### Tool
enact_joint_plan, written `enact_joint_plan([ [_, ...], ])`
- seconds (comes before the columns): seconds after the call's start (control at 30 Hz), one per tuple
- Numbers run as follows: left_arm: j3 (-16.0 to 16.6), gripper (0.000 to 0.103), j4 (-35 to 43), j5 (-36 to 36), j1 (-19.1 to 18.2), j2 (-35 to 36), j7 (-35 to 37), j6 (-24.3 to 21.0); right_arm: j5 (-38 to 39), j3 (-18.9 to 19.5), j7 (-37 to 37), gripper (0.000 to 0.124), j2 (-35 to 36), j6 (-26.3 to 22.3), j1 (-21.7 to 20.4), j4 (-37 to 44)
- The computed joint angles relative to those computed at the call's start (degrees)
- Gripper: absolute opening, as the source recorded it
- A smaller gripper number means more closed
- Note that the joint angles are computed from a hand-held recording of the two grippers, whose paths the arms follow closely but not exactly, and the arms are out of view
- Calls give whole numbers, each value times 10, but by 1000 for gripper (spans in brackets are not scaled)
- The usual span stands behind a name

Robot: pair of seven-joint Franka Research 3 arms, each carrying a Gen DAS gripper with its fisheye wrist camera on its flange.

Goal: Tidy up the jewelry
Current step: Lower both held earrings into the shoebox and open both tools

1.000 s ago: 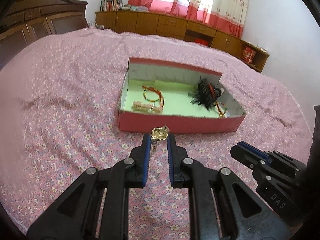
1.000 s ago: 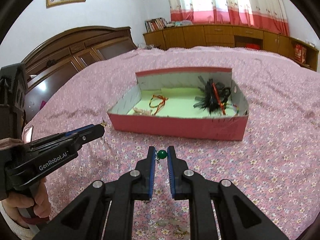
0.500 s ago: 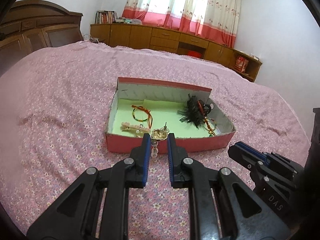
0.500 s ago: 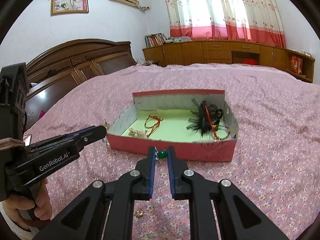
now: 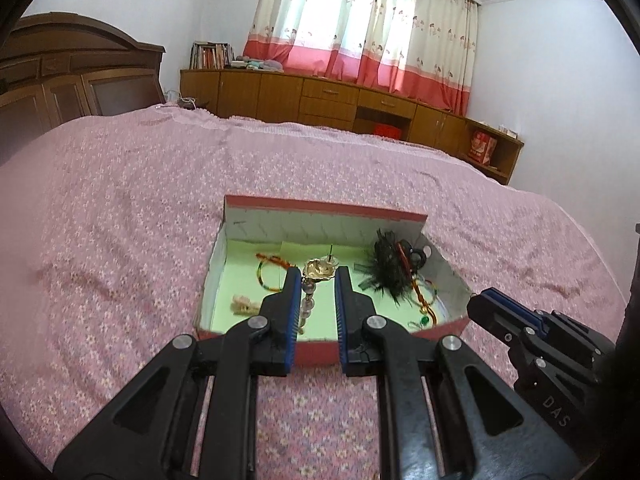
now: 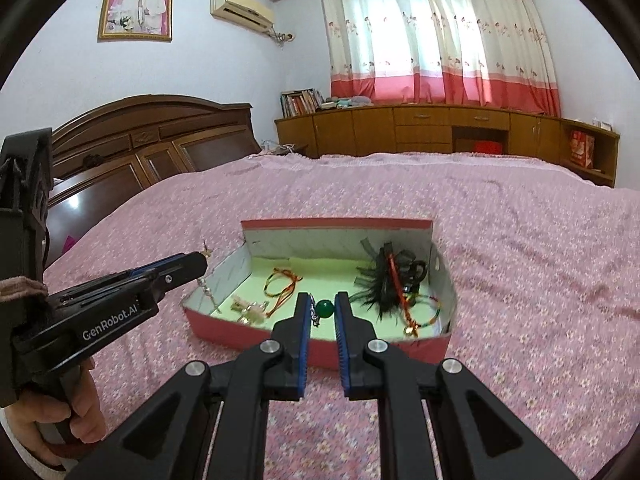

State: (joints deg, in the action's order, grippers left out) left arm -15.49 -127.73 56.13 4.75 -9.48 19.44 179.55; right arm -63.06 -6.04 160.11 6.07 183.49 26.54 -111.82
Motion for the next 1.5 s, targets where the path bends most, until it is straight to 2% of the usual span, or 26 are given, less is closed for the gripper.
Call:
enact_joint_plan([
  [0.07,-12,8,12,32,15,8,-30,-1,-8,-6,7,13,8,0,2,10],
  [0.13,-10,8,23,57,14,18,-50,-5,-15,-14,14,13,16,-2,7,21],
  [0.27,6,8,46,99,-2,41,-87,-18,-13,-25,16,13,34,-7,14,39],
  [0.37,26,8,57,92,-24,57,-79,-28,9,-32,-5,13,46,-12,18,48],
  [0.43,39,8,64,80,-38,69,-65,-33,45,-30,-39,13,55,-15,16,51],
  [0.63,64,8,77,-15,-71,103,33,-53,170,-6,-156,13,77,-37,-2,59],
  [0.87,72,8,75,-159,-89,123,164,-72,305,24,-277,13,95,-69,-21,64],
  [1.0,80,8,76,-161,-98,125,171,-77,372,35,-337,13,102,-80,-27,65],
  [1.07,76,8,74,-196,-98,125,204,-77,393,30,-356,14,104,-87,-19,67],
  [1.3,75,11,74,-234,-103,123,239,-88,497,39,-442,15,101,-90,-18,61],
  [1.37,74,15,68,-245,-103,116,246,-85,515,31,-453,18,99,-88,-10,59],
  [1.43,74,19,59,-253,-102,107,252,-79,539,34,-473,29,94,-78,-11,52],
  [1.5,72,20,53,-260,-102,98,259,-77,557,32,-487,30,87,-68,-8,45],
])
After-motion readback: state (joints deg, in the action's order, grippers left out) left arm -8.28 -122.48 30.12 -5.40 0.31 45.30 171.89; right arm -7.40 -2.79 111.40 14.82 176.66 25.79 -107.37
